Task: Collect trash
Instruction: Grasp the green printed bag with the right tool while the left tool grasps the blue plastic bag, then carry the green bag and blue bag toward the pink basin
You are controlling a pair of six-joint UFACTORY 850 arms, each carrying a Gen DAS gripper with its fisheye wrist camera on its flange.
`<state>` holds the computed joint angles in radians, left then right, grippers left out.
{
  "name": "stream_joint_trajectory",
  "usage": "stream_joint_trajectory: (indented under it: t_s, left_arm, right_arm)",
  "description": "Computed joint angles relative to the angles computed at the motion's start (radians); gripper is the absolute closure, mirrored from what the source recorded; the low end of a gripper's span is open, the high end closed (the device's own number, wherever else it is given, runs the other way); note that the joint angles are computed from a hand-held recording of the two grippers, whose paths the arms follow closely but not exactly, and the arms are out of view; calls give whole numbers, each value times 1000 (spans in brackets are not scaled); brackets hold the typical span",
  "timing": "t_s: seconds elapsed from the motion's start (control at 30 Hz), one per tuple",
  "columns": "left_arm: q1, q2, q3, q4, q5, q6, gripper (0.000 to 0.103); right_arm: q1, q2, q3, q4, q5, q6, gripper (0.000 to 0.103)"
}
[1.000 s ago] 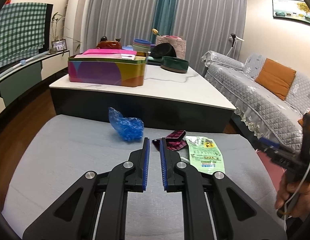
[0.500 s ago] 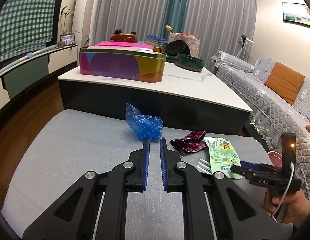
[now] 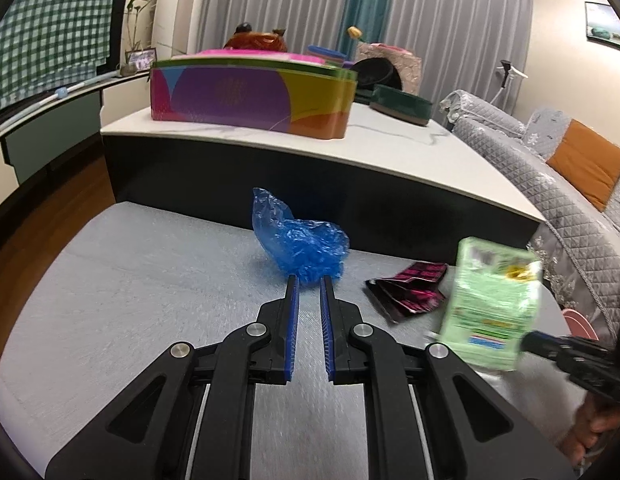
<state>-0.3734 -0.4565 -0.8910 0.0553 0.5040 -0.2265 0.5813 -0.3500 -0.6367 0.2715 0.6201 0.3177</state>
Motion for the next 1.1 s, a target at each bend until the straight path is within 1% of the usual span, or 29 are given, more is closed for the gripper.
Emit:
stream_joint_trajectory:
  t_s: [0.03,0.07,0.1,0.17,0.23,0.47,0.5,0.57,0.6,0.7,0.8,0.97,1.1]
  left_arm:
    - [0,-11,-12,-16,-3,10,84]
    - [0,-23,-24,-30,-5,16,76]
    - [2,-38,-42,-39,-8,15,72]
    - [3,-54,-62,-60,-9,23,71]
    - [3,-67,-82,-92,-8,45,62]
    - [14,-127,-168,-93,-39,38,61]
    - [14,-134,-178,-89,-46,40,63]
    - [9,-147,-192,-87,-53,58,82]
    - [8,-149,-196,-82,-59,62,96]
    - [-1,-127,-170,-89,-33,81,102]
    - [-17,-96,-138,-114,-14,136,102]
    - [-27,-33,-73,-76,13,114,102]
    - [-35,24,-20,-48,30,113,102]
  right_arm:
    - [-3,11,10,13,7,-12,100]
    - [-5,18,18,23,11,-21,100]
    - [-6,24,24,33,14,-28,100]
    - [-14,32,37,47,16,-34,100]
    - [-19,34,46,63,19,-48,100]
    - [-20,38,58,81,20,-66,100]
    - [-19,38,58,84,19,-68,100]
    - [-16,41,57,96,18,-85,100]
    - [-14,42,57,102,17,-93,100]
    - [-8,51,60,122,20,-119,100]
    - [-2,67,69,138,29,-137,101]
    - [19,114,91,179,47,-173,102]
    - [51,161,116,245,66,-226,102]
